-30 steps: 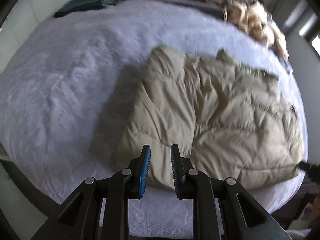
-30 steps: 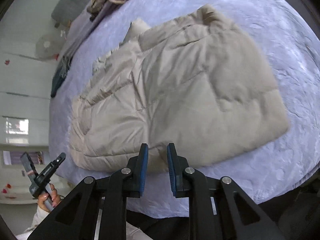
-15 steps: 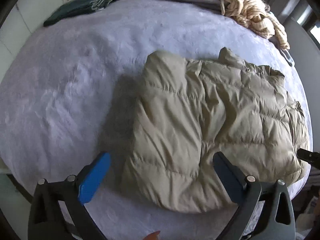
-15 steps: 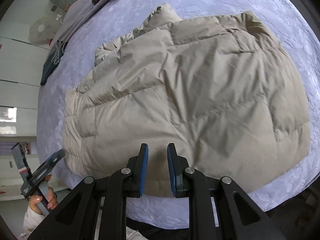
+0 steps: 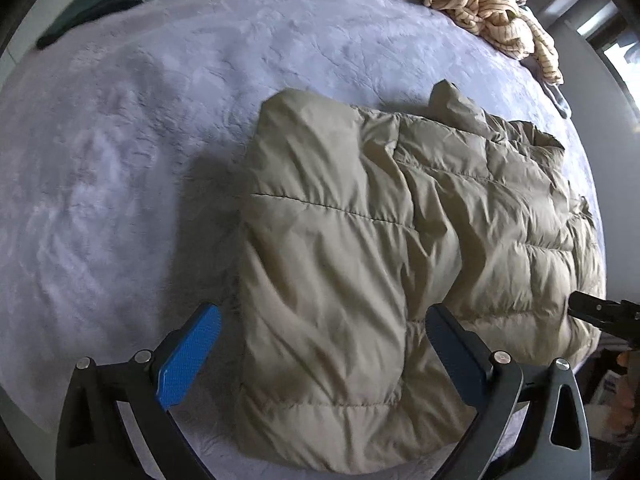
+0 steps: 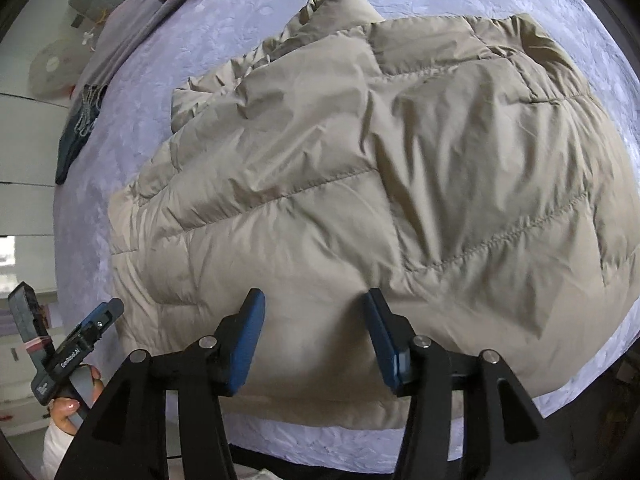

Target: Fold large clothes

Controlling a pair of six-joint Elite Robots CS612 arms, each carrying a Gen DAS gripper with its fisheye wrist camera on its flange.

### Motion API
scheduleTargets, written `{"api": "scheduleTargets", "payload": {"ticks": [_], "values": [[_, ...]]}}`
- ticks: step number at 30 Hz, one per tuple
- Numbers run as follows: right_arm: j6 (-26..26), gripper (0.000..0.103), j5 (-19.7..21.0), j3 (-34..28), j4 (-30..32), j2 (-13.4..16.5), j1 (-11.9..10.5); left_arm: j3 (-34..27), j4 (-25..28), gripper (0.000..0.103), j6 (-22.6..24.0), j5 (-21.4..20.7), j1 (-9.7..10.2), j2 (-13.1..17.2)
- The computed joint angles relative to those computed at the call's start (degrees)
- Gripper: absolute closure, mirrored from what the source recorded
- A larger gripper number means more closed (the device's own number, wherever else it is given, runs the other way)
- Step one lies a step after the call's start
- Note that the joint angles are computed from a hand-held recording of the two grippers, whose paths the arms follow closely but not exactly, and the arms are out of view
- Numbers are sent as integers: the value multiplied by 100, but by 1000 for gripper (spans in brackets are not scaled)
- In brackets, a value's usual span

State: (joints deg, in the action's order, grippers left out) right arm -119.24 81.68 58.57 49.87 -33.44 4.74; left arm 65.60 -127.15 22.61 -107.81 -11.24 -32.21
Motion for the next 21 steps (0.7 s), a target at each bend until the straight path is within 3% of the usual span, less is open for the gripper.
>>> {"api": "scheduleTargets", "payload": {"ticks": [5,9,14,17,21], "values": [[26,44,-65,-14,-42,30,-6,-584,479,1,36,-396,101,328],[-145,43,-176,13,-122,51,-32,-1671,2113,1,0,-1524,347,920],[-434,43,-300,-79,-56,135,-59,-2733,3936,1,835,-1950,373,1573],[-554,43,-324,-140,16,185,-62,-3115,4495,1,1000,-1976,304,1839],[-665,40,-294,-279,152,278,-55,-3570,5474,4,1797,-2321,209,2062]]}}
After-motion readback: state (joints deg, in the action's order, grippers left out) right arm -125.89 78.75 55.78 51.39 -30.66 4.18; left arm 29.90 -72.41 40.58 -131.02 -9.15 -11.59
